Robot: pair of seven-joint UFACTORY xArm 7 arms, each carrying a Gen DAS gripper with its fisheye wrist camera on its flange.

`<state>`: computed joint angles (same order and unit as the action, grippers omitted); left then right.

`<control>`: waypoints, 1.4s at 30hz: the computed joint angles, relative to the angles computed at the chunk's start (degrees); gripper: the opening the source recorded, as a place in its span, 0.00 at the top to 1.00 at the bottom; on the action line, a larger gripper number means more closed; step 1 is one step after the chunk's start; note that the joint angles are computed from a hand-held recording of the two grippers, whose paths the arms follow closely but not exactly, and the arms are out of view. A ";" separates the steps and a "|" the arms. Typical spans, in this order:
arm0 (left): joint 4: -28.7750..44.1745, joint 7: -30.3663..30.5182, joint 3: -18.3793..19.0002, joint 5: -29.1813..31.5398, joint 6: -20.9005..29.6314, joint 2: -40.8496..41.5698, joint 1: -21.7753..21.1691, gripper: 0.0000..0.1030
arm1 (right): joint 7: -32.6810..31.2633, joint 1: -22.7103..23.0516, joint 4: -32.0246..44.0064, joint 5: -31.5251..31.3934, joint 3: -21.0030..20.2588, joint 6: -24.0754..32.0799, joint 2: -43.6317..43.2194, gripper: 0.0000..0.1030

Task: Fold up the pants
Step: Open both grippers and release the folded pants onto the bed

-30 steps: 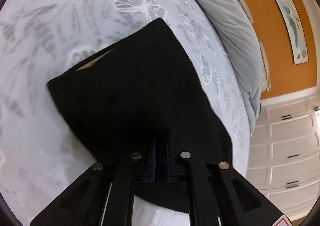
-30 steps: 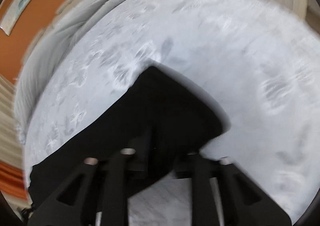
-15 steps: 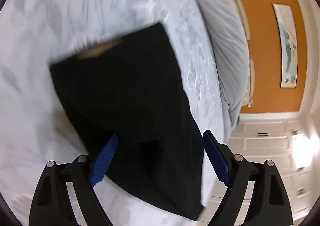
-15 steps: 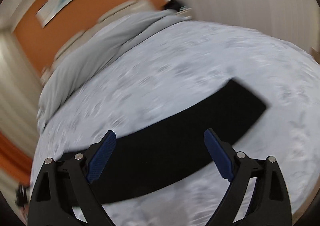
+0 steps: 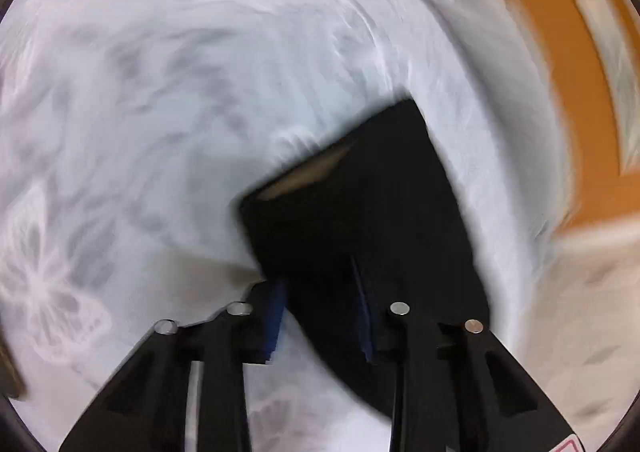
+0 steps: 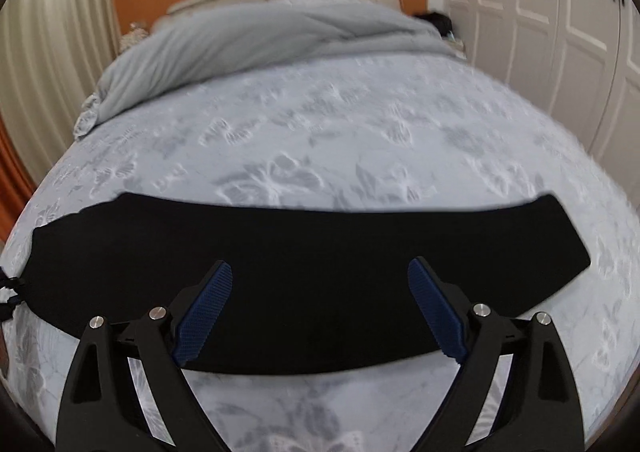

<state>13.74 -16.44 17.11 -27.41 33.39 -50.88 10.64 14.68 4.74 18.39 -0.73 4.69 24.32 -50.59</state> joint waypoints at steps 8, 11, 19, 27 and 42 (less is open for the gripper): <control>-1.12 -9.45 -11.95 14.32 5.87 -16.75 9.07 0.48 | -5.82 8.62 -0.63 3.44 -0.66 -0.49 1.13 0.15; -1.13 -10.98 -17.28 18.12 5.48 -18.38 4.50 0.39 | -5.00 11.03 -0.39 4.22 1.20 -1.08 3.08 0.24; 4.86 -16.95 -29.66 25.16 0.73 0.63 -7.71 0.36 | -6.27 15.12 1.16 7.54 -0.70 -1.61 11.82 0.73; 8.41 -20.51 -38.01 39.55 8.34 8.53 -12.31 0.33 | -11.27 17.26 1.90 10.05 -2.19 1.53 13.93 0.73; 9.07 -25.65 -35.05 45.47 9.69 7.77 -20.66 0.27 | -12.56 16.70 1.84 11.24 -1.35 1.19 11.65 0.72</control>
<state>22.80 -42.09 -17.95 18.06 43.08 -43.11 -10.02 2.12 21.44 20.23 10.51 3.34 25.50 -38.95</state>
